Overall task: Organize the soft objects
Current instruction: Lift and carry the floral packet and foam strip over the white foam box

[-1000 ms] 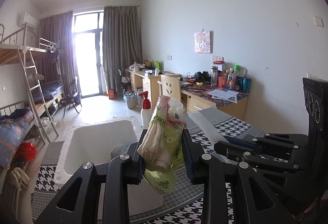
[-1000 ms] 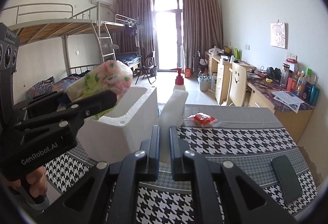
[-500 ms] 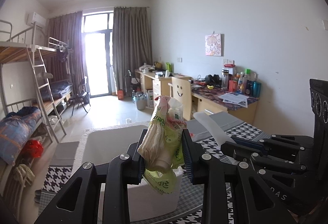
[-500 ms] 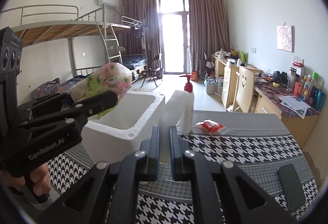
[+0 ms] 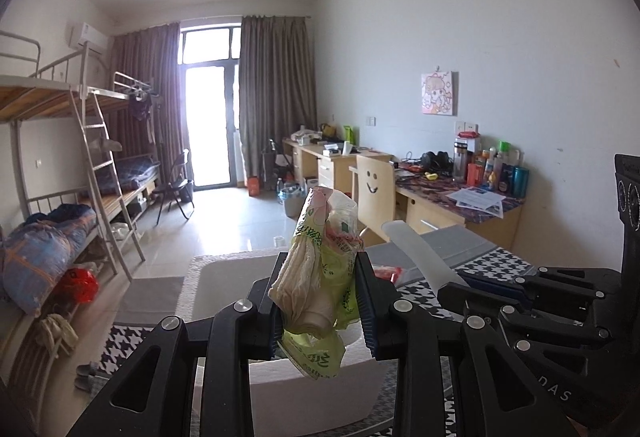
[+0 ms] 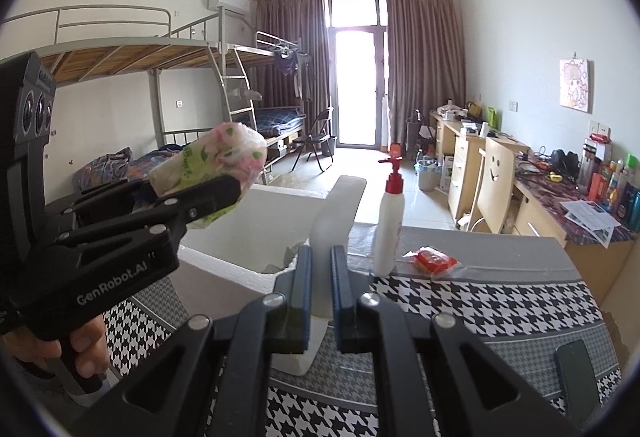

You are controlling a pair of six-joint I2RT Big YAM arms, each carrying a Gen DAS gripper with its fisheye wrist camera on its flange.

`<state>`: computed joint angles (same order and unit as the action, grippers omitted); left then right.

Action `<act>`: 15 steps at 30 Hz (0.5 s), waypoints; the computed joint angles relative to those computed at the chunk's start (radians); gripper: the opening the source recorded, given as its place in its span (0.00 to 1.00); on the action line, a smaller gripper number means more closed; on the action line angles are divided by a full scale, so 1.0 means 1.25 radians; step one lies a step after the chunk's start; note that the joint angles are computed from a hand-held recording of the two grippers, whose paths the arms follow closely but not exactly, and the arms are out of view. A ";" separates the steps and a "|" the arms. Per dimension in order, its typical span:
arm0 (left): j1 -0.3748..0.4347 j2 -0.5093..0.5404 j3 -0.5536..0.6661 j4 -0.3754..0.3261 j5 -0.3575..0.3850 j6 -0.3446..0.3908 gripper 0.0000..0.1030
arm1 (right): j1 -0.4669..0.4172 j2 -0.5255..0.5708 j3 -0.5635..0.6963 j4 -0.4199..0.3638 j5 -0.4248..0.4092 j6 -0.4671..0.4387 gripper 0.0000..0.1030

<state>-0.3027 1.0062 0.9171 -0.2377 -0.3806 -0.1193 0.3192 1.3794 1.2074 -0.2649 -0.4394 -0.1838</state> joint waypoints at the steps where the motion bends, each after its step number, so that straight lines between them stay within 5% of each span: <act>1: 0.002 0.000 0.000 0.000 -0.003 -0.002 0.32 | 0.000 0.004 0.005 -0.002 -0.003 -0.001 0.11; 15: 0.026 0.024 0.016 -0.016 -0.022 -0.028 0.32 | 0.023 0.043 0.053 -0.037 -0.020 -0.007 0.11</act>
<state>-0.2706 1.0368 0.9366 -0.2574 -0.4086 -0.1537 0.3474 1.4336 1.2743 -0.3106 -0.4644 -0.1928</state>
